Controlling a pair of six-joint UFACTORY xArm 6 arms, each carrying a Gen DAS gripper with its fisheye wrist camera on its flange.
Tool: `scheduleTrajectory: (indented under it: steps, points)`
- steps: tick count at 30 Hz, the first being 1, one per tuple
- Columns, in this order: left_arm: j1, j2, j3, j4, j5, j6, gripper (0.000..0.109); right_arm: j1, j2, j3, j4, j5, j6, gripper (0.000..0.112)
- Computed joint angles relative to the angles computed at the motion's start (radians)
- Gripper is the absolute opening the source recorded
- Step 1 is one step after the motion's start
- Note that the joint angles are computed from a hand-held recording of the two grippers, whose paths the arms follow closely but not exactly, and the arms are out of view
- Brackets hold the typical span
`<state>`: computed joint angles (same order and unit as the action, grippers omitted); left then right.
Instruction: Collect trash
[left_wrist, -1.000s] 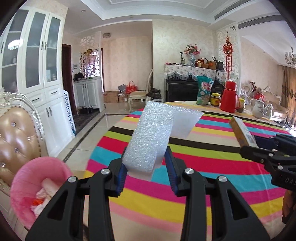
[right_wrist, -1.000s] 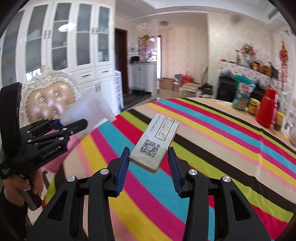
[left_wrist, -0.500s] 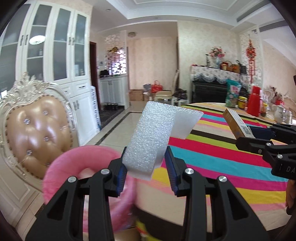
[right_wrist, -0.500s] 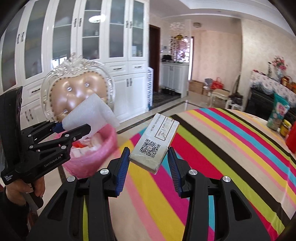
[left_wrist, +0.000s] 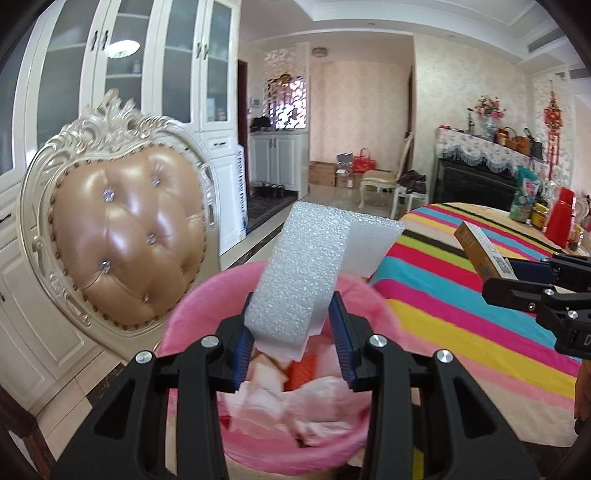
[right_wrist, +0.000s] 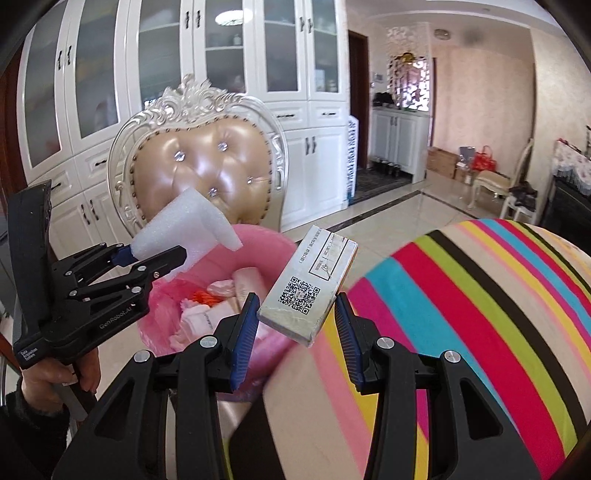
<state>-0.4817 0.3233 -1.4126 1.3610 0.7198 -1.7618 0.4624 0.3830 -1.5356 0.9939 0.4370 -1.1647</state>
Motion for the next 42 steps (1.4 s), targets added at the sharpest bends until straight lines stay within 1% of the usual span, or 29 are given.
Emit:
scheduleTrajectory:
  steps: [5,10,13,14,15,16,17,19,21,22,24,26,29,31,35,37,40,42]
  points:
    - [0.047,0.001,0.026,-0.009,-0.032,-0.005,0.038,0.035,0.09,-0.102,-0.072,0.021,0.068,0.041]
    - [0.08,0.006,0.038,-0.016,-0.055,-0.006,0.038,0.052,0.181,-0.218,-0.131,0.064,0.119,0.041]
    - [0.087,0.016,0.032,-0.027,-0.052,0.004,0.039,0.057,0.216,-0.266,-0.14,0.075,0.127,0.043]
    - [0.094,0.019,0.033,-0.025,-0.056,-0.004,0.039,0.057,0.229,-0.285,-0.144,0.087,0.13,0.051]
    - [0.097,0.02,0.035,-0.027,-0.057,-0.006,0.044,0.054,0.241,-0.302,-0.147,0.094,0.135,0.059]
    - [0.102,0.02,0.037,-0.032,-0.059,-0.011,0.049,0.055,0.249,-0.309,-0.124,0.086,0.123,0.074]
    - [0.105,0.017,0.045,-0.024,-0.057,-0.031,0.058,0.054,0.25,-0.312,-0.066,0.089,0.072,0.076]
    - [0.104,0.009,0.058,-0.015,-0.052,-0.046,0.06,0.051,0.257,-0.323,-0.05,0.1,0.058,0.076]
    - [0.097,0.004,0.065,-0.016,-0.042,-0.043,0.063,0.049,0.246,-0.308,-0.044,0.086,0.052,0.076]
    - [0.091,-0.001,0.071,-0.01,-0.029,-0.048,0.071,0.047,0.239,-0.3,-0.036,0.087,0.045,0.076]
    - [0.075,-0.01,0.079,0.0,0.008,-0.061,0.09,0.044,0.211,-0.263,-0.012,0.074,0.024,0.076]
    - [0.053,-0.022,0.089,0.019,0.06,-0.084,0.099,0.04,0.176,-0.217,0.016,0.057,-0.005,0.076]
    - [0.031,-0.039,0.097,0.019,0.104,-0.087,0.098,0.037,0.121,-0.136,0.032,0.004,-0.026,0.077]
    - [0.015,-0.046,0.095,0.005,0.138,-0.084,0.098,0.032,0.084,-0.082,0.045,-0.024,-0.038,0.082]
    - [-0.037,-0.064,0.094,-0.001,0.22,-0.083,0.098,0.014,0.008,0.017,0.121,-0.061,-0.123,0.085]
    - [-0.074,-0.069,0.091,0.011,0.273,-0.086,0.098,-0.003,-0.039,0.072,0.162,-0.062,-0.157,0.085]
    - [-0.119,-0.08,0.089,0.027,0.305,-0.082,0.098,-0.03,-0.104,0.144,0.218,-0.034,-0.204,0.085]
    - [-0.151,-0.083,0.086,0.029,0.328,-0.082,0.098,-0.04,-0.146,0.198,0.27,-0.042,-0.266,0.085]
